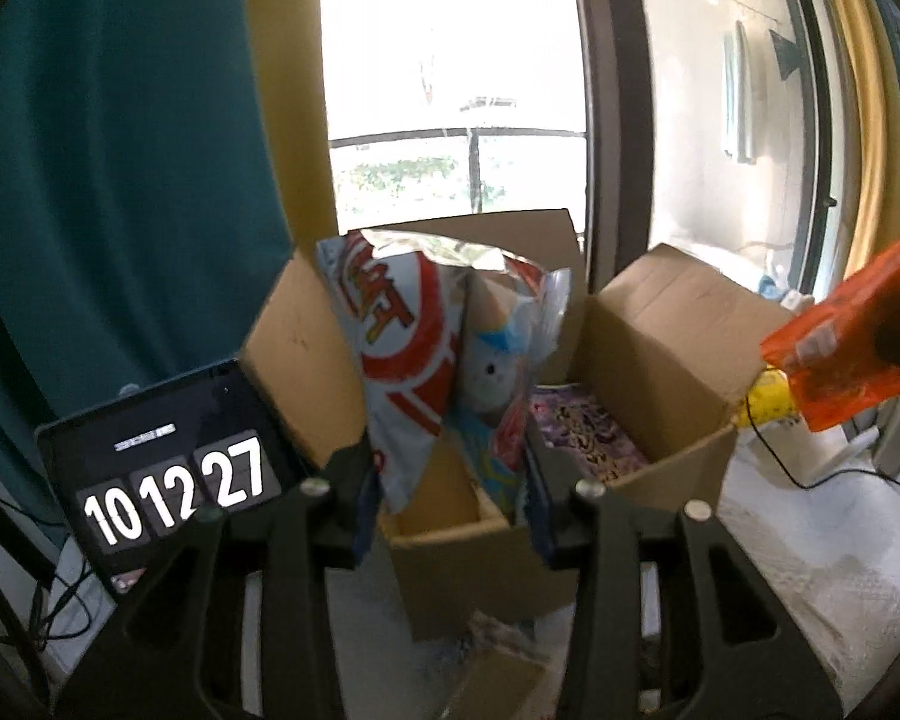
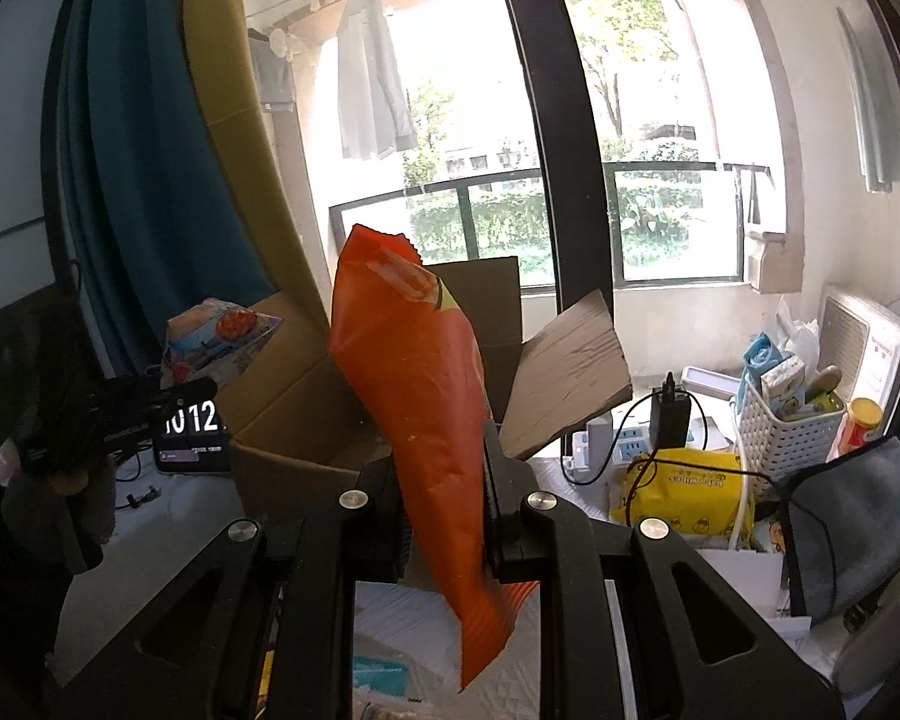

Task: Organize snacks
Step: 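Carry both bags over the box and drop them inside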

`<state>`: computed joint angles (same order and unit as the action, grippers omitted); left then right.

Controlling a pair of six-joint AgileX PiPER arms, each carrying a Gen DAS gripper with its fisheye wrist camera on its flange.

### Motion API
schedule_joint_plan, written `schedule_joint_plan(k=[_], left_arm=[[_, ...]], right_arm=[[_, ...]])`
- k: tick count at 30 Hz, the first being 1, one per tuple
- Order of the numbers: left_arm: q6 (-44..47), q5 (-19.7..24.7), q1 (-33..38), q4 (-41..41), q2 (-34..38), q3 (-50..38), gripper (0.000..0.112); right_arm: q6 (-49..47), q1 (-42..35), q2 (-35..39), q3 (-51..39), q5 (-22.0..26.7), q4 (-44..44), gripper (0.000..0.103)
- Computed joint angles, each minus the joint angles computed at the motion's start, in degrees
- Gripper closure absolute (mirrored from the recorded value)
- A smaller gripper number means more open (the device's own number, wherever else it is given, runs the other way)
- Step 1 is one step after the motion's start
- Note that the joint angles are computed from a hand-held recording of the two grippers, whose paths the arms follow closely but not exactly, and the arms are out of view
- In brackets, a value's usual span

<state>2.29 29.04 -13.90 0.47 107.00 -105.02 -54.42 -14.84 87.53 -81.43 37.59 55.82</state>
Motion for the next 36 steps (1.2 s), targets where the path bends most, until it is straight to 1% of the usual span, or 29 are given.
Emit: schedule_joint_plan(k=[1,4,5,6,7,8,9,14,16,17,20,21,23,25,28,29,30,31,32,33,34,36], left_arm=[[-0.6,0.6,0.1,0.4,1.6,-2.1,0.064],[-1.6,2.0,0.4,1.1,5.2,-7.0,0.062],[-2.2,1.9,0.5,1.5,5.7,-7.5,0.061],[-1.9,2.3,0.7,1.0,6.0,-8.0,0.053],[-1.6,1.5,0.9,0.3,5.7,-7.4,0.046],[-0.8,0.4,1.1,-0.8,4.9,-6.0,0.045],[-2.1,1.6,1.0,0.0,4.6,-6.0,0.045],[-1.0,-4.1,2.0,-1.0,-2.1,4.6,0.045],[-5.8,-7.9,2.0,4.2,-5.8,10.3,0.045],[-7.0,-9.5,2.4,5.3,-7.7,12.9,0.045],[-8.7,-11.9,3.9,6.0,-10.6,16.6,0.044],[-10.2,-13.5,4.4,6.6,-10.8,17.3,0.044],[-9.2,-13.8,6.0,4.8,-10.8,17.4,0.044],[-5.7,-13.4,7.6,0.1,-10.4,17.0,0.044],[-2.6,-14.0,8.8,-3.3,-10.4,17.4,0.044],[-1.1,-14.1,9.2,-4.9,-10.4,17.5,0.044],[0.1,-14.1,9.5,-6.3,-10.5,17.7,0.044],[0.2,-14.0,9.7,-6.5,-10.6,17.9,0.043],[0.5,-14.0,9.9,-6.9,-10.7,18.1,0.043],[1.0,-13.9,10.0,-7.4,-11.0,18.5,0.043],[0.8,-13.7,10.0,-7.4,-10.9,18.4,0.043],[0.2,-13.6,9.8,-7.0,-11.5,19.3,0.043]], right_arm=[[0.5,0.3,0.4,-0.6,-0.2,-0.5,0.083],[2.7,1.5,2.2,-2.8,-1.1,-2.9,0.083],[3.2,1.9,2.6,-3.3,-1.3,-3.5,0.083],[4.5,2.6,3.3,-4.3,-1.7,-4.8,0.083],[4.9,2.9,3.7,-4.8,-1.7,-5.3,0.083],[6.3,3.8,4.3,-5.9,-1.9,-6.8,0.083],[7.2,4.3,4.8,-6.7,-2.1,-7.8,0.083],[10.5,7.5,7.8,-11.6,-2.4,-11.3,0.083],[12.5,8.9,9.7,-14.4,-2.3,-13.3,0.083],[14.3,10.1,11.0,-16.4,-2.4,-15.5,0.083],[19.6,12.7,14.0,-20.5,-3.7,-21.7,0.083],[21.6,13.5,15.3,-22.2,-3.9,-23.6,0.083],[25.8,14.8,17.8,-25.3,-4.4,-27.9,0.083],[31.0,16.4,20.4,-28.8,-5.0,-33.7,0.083],[39.5,18.1,24.3,-34.9,-5.1,-42.8,0.083],[43.5,18.8,26.0,-37.5,-4.9,-47.1,0.081],[47.7,19.5,28.5,-41.7,-3.3,-51.6,0.079],[49.7,19.8,31.4,-46.8,-0.3,-53.8,0.072],[49.7,19.7,32.7,-49.6,1.9,-53.7,0.062],[48.8,19.5,33.3,-51.0,3.2,-52.1,0.058],[47.0,19.1,32.7,-50.1,3.2,-49.4,0.056],[41.8,18.5,29.8,-45.4,1.7,-43.9,0.055]])
